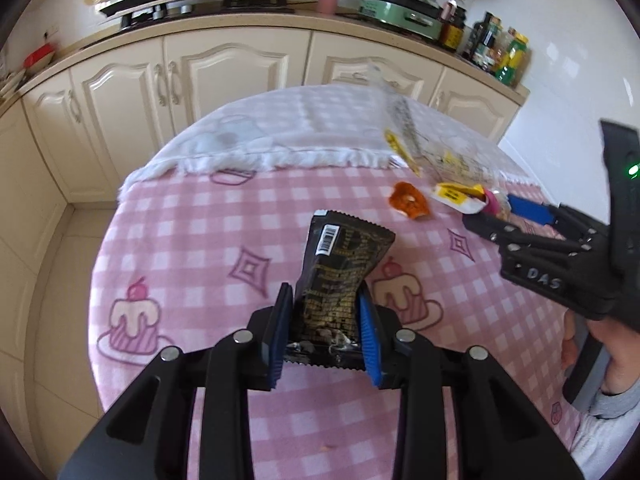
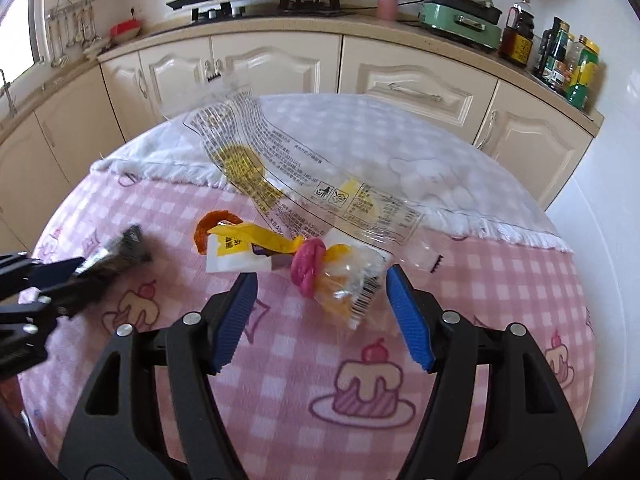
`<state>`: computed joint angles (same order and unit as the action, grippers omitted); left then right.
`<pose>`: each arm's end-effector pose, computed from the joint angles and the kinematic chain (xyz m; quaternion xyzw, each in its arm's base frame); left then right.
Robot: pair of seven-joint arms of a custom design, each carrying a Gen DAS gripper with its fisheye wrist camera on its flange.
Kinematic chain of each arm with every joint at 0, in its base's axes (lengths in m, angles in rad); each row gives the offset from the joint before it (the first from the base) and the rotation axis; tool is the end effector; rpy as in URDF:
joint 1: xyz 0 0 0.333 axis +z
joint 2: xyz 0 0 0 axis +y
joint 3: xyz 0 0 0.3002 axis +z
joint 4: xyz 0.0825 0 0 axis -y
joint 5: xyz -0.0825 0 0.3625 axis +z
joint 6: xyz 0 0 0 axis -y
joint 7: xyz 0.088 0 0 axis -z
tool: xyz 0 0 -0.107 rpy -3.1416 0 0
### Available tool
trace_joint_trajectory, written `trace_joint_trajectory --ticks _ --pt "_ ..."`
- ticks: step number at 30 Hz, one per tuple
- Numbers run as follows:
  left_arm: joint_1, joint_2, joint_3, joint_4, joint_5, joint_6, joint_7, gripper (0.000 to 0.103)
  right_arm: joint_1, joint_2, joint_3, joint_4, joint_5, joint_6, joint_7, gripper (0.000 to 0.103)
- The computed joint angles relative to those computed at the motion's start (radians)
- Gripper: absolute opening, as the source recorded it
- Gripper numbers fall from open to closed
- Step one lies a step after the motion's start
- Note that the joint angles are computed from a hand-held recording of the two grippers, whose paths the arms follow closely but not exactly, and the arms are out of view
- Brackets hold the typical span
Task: Collect trash
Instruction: 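Grasp the clear plastic bag with pink candy with the right gripper, then carry the black bag and clear bag over the bucket and open the right gripper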
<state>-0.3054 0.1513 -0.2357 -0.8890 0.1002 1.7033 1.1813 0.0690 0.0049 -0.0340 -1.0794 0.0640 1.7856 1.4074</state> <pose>0.4696 -0.2486 0.8437 -0.6282 0.7054 -0.2998 0.1340 0.5015 0.0231 0.8504 -0.7290 0.5914 -0.2370 0.2504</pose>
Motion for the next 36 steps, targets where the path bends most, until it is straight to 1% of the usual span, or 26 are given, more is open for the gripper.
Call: trace_joint_trajectory --ticks 1,2,3,4,7,11,15,19,24,27,31,36 --pt "0.006 -0.013 0.002 -0.020 -0.011 0.013 -0.005 0.031 0.000 -0.006 0.000 -0.011 0.001 0.007 0.006 0.046" --pt "0.009 -0.020 0.003 -0.029 -0.016 0.019 -0.010 0.031 0.000 -0.014 0.000 -0.022 0.004 0.010 0.009 0.046" --pt "0.013 -0.029 0.004 -0.042 -0.020 0.027 -0.014 0.031 0.000 -0.023 0.000 -0.033 0.007 0.008 0.010 0.043" --pt "0.017 -0.043 0.005 -0.061 -0.023 0.039 -0.017 0.031 0.001 -0.036 0.001 -0.049 0.011 0.011 0.013 0.037" --pt "0.029 -0.074 0.006 -0.103 -0.036 0.066 -0.024 0.031 0.005 -0.102 0.009 -0.129 0.002 0.059 0.029 0.036" --pt "0.051 -0.142 0.013 -0.189 -0.068 0.114 -0.028 0.030 0.011 -0.164 0.019 -0.169 0.021 0.080 0.049 0.036" --pt "0.074 -0.220 0.025 -0.275 -0.102 0.155 -0.024 0.030 0.029 -0.195 0.035 -0.162 0.061 0.073 0.074 0.036" --pt "0.102 -0.327 0.055 -0.382 -0.136 0.196 -0.015 0.029 0.063 -0.212 0.066 -0.155 0.082 0.075 0.103 0.036" --pt "0.141 -0.482 0.120 -0.546 -0.176 0.228 0.003 0.029 0.134 -0.194 0.128 -0.124 0.095 0.085 0.151 0.036" --pt "0.165 -0.567 0.161 -0.638 -0.183 0.232 0.011 0.029 0.189 -0.152 0.162 -0.082 0.113 0.071 0.183 0.036" --pt "0.209 -0.696 0.233 -0.782 -0.178 0.215 0.029 0.029 0.276 -0.080 0.212 -0.034 0.101 0.063 0.232 0.036" --pt "0.272 -0.802 0.302 -0.928 -0.144 0.180 0.040 0.029 0.387 0.007 0.248 -0.024 0.070 0.069 0.279 0.036"
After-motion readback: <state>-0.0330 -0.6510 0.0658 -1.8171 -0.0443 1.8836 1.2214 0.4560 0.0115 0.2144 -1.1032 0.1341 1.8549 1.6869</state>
